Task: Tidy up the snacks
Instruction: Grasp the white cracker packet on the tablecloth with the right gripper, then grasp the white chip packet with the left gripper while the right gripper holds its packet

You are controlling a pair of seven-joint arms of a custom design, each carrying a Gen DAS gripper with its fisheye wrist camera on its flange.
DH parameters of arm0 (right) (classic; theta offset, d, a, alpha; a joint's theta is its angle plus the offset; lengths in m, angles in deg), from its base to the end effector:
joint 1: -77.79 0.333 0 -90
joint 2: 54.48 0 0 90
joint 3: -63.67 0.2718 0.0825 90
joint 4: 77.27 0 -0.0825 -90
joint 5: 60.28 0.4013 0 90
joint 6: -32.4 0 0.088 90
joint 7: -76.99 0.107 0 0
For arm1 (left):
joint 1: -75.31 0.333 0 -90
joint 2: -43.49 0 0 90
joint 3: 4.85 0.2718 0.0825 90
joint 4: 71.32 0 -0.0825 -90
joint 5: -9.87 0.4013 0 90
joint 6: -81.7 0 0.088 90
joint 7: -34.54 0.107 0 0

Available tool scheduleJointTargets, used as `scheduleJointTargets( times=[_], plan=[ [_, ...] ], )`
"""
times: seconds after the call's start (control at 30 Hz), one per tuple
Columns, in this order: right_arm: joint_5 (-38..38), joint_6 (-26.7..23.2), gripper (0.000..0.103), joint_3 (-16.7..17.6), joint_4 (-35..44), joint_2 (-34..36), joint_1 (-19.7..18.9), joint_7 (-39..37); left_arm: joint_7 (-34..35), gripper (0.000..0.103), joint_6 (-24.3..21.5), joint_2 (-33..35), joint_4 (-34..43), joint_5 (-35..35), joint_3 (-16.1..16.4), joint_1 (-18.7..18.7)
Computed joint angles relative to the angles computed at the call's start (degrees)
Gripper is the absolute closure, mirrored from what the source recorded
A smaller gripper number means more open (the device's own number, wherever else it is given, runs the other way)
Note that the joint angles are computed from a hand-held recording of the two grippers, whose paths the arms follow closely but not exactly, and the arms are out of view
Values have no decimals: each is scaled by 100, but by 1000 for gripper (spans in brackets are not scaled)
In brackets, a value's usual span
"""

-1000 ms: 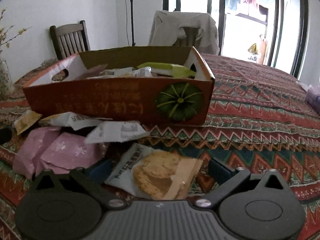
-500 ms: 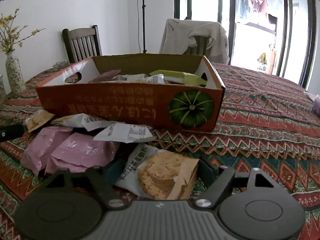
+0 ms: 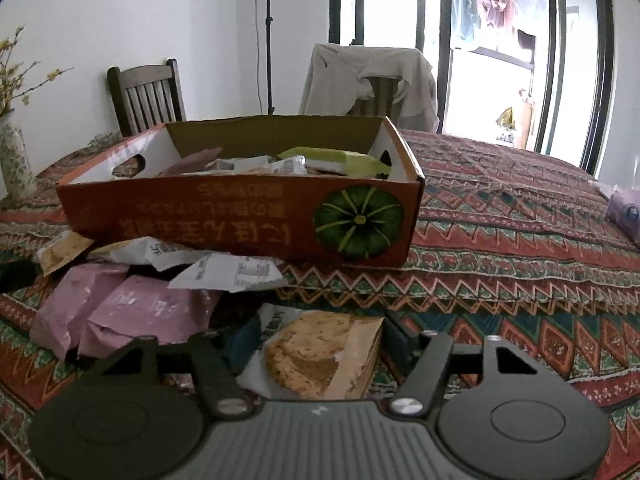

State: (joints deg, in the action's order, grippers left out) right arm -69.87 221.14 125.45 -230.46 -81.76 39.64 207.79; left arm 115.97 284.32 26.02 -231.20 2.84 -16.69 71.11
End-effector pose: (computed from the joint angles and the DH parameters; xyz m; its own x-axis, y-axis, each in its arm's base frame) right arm 0.4362 0.1940 0.3517 0.0319 -0.9991 -0.0277 -0.6092 0.0025 -0.7930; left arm 0.4306 -0.1063 0.3702 -0.0966 -0.9852 0.1417 -0.5146 -0.0724 -0.8544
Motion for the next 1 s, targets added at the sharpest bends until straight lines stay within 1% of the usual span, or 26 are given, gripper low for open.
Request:
scheduleJointTargets(
  times=[0.07,0.13,0.17,0.27,0.33,0.4,0.5,0.63,1.0],
  plan=[
    [-1,28,41,94,-5,-81,-60,5,0,0,-9,4,3,-8,-9,8],
    [28,77,47,195,-32,-208,-114,29,-7,0,-9,10,6,-5,-4,6],
    [45,129,65,222,-56,-254,-125,38,-7,0,-10,9,6,-11,-11,9],
    [126,215,65,294,-105,-375,-139,10,-7,0,-13,6,5,0,-4,8],
    [194,278,65,409,-137,-526,-189,4,-8,0,-13,5,5,1,-5,9],
    [282,329,72,566,-178,-761,-251,40,-9,0,-13,5,5,2,-5,10],
    [344,379,72,662,-230,-977,-258,72,-9,0,-13,3,3,-6,-13,13],
    [358,416,72,707,-255,-1074,-257,73,-4,0,-12,4,4,-8,-15,16],
    [375,414,72,691,-286,-1129,-215,81,-20,0,-4,11,3,8,2,6]
  ],
)
